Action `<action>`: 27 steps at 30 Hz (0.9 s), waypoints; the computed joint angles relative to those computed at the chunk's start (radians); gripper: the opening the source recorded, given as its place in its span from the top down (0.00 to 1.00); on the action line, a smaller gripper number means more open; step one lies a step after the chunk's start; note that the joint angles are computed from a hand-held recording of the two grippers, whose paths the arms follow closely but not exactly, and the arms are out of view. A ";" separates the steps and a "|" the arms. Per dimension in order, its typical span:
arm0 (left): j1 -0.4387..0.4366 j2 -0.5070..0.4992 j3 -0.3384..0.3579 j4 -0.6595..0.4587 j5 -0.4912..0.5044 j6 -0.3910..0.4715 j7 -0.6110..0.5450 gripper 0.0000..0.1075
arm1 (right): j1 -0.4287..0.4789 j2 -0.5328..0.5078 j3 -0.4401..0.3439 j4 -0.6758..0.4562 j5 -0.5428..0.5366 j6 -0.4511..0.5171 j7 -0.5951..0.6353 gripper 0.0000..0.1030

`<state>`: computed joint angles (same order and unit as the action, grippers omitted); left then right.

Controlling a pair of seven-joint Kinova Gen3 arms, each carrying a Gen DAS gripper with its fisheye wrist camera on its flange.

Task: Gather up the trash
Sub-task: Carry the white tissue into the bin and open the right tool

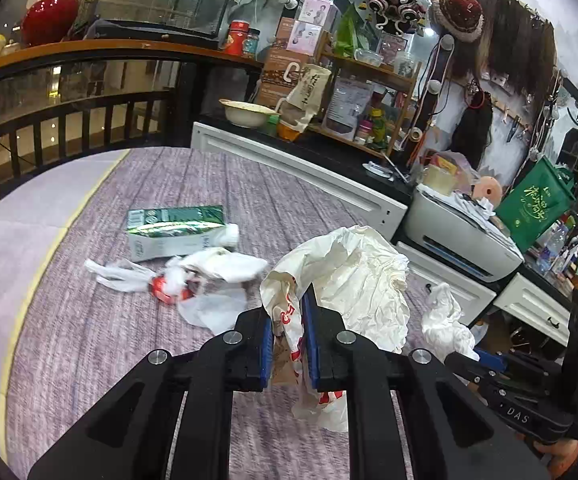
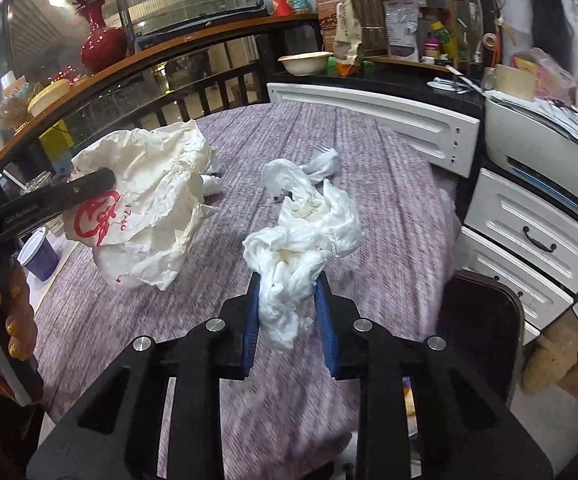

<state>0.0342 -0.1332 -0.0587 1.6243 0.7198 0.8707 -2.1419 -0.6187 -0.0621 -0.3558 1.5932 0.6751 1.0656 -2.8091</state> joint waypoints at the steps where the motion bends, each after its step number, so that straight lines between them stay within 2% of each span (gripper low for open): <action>1: 0.005 -0.002 0.003 0.002 0.005 0.006 0.001 0.87 | -0.004 -0.015 -0.009 0.017 0.014 0.017 -0.025 0.74; 11: 0.077 -0.034 0.045 0.040 0.003 0.001 0.022 0.87 | 0.065 -0.164 -0.134 0.177 0.047 0.128 -0.260 0.74; 19: 0.151 -0.040 0.092 0.057 -0.024 -0.014 0.041 0.87 | 0.164 -0.264 -0.195 0.271 -0.018 0.220 -0.321 0.74; 22: 0.181 -0.037 0.113 0.060 -0.040 -0.019 0.049 0.87 | 0.203 -0.304 -0.182 0.317 -0.062 0.204 -0.319 0.74; 27: 0.230 -0.022 0.156 0.057 -0.079 -0.038 0.080 0.87 | 0.254 -0.337 -0.139 0.398 -0.135 0.126 -0.287 0.74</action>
